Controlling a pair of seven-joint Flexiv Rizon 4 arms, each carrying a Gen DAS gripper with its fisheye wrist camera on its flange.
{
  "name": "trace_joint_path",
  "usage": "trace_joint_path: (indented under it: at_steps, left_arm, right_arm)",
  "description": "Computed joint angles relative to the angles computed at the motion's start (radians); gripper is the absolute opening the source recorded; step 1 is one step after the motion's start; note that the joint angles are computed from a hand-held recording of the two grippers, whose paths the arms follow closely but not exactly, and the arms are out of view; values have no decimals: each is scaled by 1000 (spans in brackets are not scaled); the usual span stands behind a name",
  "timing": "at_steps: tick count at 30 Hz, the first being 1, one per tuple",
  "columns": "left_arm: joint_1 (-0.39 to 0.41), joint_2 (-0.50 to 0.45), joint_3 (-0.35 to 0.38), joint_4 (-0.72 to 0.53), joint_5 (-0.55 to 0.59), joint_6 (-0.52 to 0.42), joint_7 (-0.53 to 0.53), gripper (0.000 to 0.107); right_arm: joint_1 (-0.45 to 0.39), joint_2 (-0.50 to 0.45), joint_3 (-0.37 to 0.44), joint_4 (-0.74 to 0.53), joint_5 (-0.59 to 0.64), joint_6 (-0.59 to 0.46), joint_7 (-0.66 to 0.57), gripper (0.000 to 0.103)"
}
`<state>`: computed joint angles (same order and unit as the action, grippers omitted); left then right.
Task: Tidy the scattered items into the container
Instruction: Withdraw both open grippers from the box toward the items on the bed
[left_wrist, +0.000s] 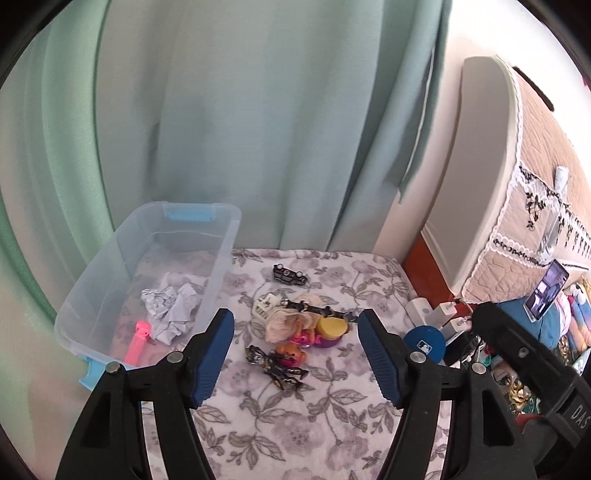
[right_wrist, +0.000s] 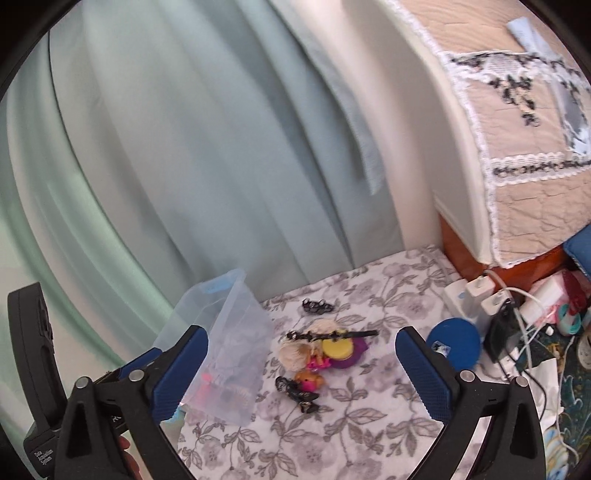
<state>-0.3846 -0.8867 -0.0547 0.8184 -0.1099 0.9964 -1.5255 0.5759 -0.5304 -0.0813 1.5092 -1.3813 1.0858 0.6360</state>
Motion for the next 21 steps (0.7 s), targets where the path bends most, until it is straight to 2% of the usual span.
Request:
trace_joint_path:
  at_steps: [5, 12, 21]
  left_arm:
    - [-33, -31, 2, -57, 12, -55, 6, 71]
    - [-59, -56, -3, -94, 16, -80, 19, 71]
    - [-72, -80, 18, -129, 36, -115, -12, 71]
  right_arm:
    - [-17, 83, 14, 104, -78, -75, 86, 103]
    - [-57, 137, 78, 185, -66, -174, 110, 103]
    - [-81, 124, 93, 215, -46, -158, 126, 103]
